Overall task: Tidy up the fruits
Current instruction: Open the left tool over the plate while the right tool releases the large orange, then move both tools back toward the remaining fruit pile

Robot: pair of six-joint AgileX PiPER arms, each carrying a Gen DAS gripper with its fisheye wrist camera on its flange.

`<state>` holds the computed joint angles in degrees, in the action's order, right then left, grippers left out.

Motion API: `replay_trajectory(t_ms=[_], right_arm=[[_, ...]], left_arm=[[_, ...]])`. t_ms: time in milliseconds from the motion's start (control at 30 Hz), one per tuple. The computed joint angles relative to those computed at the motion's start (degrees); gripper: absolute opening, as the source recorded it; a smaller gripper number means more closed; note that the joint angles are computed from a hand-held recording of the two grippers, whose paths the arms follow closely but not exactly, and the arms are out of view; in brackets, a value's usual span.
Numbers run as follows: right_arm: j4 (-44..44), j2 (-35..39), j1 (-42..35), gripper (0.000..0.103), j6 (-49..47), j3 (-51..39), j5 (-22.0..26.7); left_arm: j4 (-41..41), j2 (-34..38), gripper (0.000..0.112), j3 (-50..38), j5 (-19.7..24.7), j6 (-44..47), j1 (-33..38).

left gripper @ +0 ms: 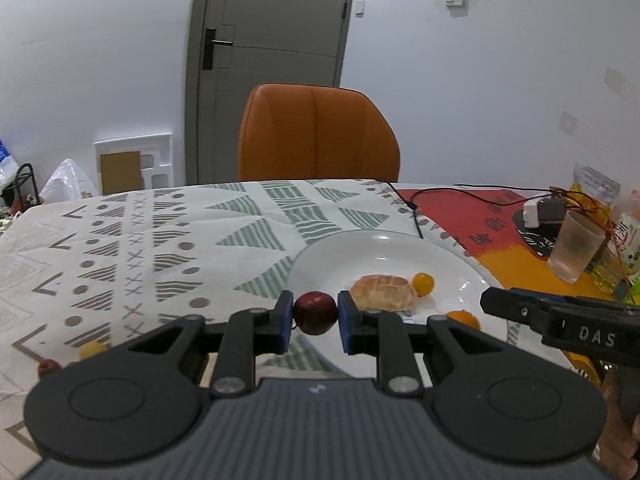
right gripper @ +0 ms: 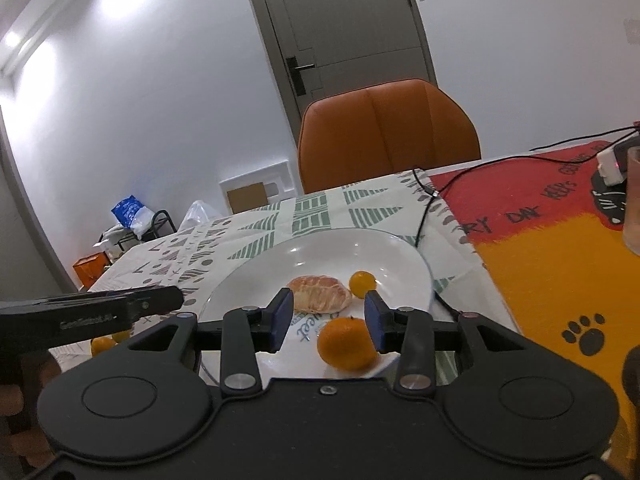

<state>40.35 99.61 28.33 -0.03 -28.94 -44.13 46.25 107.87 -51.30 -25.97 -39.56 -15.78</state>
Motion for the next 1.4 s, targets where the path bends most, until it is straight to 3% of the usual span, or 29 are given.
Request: replay_trajectory(t_ms=[400,500,700,767,867,1067,1133,1400], right_arm=[[0.02,-1.98,0.63,0.041,3.52,4.46,-1.46],[0.77,-2.22,1.37,0.042,3.46,4.73,-1.28],[0.26,-1.18,2.38,0.048,5.29,4.63,-2.15],[-0.22,-0.60,2.62,0.049,5.73,4.14,-2.06],[-1.00,0.10,3.17,0.055,6.19,3.32,-2.35],[-1.33,1.21,5.15,0.067,6.34,1.64,-3.03],[-1.44,1.56,5.77,0.078,6.49,1.20,-3.47],[0.34,2.71,9.03,0.098,5.33,-0.96,-4.19]], left_arm=[[-0.88,1.28,0.022,-1.98,1.07,0.16,-4.38],[-3.78,1.10,0.027,-1.39,0.51,2.68,-4.81],[-4.39,-0.29,0.042,-0.17,1.78,3.03,-3.27],[-7.97,-1.18,0.059,1.13,1.79,6.46,-2.58],[-14.76,-2.39,0.076,3.19,1.45,12.68,-1.48],[-17.08,-4.65,0.079,6.08,1.01,15.93,1.76],[-19.27,-5.46,0.083,7.20,0.82,18.43,2.61],[-22.97,-7.58,0.086,9.96,-0.11,23.25,6.91]])
